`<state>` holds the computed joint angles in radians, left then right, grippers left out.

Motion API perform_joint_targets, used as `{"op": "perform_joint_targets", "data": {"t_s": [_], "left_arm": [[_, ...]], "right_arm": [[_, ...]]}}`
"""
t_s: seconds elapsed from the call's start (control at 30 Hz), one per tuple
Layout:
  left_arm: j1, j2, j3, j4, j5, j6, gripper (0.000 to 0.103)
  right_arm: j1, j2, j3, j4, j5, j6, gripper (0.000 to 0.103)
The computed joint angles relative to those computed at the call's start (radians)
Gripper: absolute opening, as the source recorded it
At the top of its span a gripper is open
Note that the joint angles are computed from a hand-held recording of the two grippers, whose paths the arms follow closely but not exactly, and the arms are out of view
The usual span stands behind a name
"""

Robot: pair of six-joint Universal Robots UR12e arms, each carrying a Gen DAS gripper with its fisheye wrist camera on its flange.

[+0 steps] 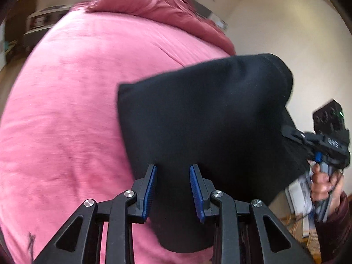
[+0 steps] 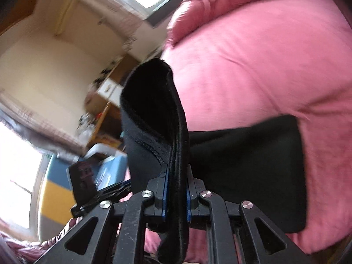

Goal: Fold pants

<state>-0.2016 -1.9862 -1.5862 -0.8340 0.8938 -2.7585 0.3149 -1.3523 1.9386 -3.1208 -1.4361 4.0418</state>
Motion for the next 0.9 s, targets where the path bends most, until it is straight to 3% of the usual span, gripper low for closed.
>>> {"op": "perform_joint_targets", "data": {"t_s": [0.2, 0.43, 0.53, 0.7, 0.83, 0.9], "left_arm": [[-0.032, -0.01, 0.012, -0.068, 0.011, 0.075, 0.031], [-0.057, -0.023, 0.018, -0.075, 0.052, 0.109, 0.031], [-0.068, -0.032, 0.031, -0.091, 0.054, 0.112, 0.031], [-0.071, -0.038, 0.037, -0.097, 0.022, 0.079, 0.031], [-0.063, -0.03, 0.019, -0.07, -0.007, 0.072, 0.031], [-0.061, -0.028, 0.013, -0.06, -0.012, 0.071, 0.031]], "right_arm": [[-0.044, -0.013, 0.096, 0.013, -0.002, 0.099, 0.012], [-0.07, 0.004, 0.144, -0.017, 0.021, 0.128, 0.014], [-0.061, -0.005, 0.141, -0.013, -0.012, 0.135, 0.017], [-0.032, -0.09, 0.172, 0.01, -0.12, 0.156, 0.022], [-0.011, -0.116, 0.186, -0.024, -0.059, 0.179, 0.022], [0.005, -0.112, 0.179, 0.004, -0.042, 0.197, 0.024]]}}
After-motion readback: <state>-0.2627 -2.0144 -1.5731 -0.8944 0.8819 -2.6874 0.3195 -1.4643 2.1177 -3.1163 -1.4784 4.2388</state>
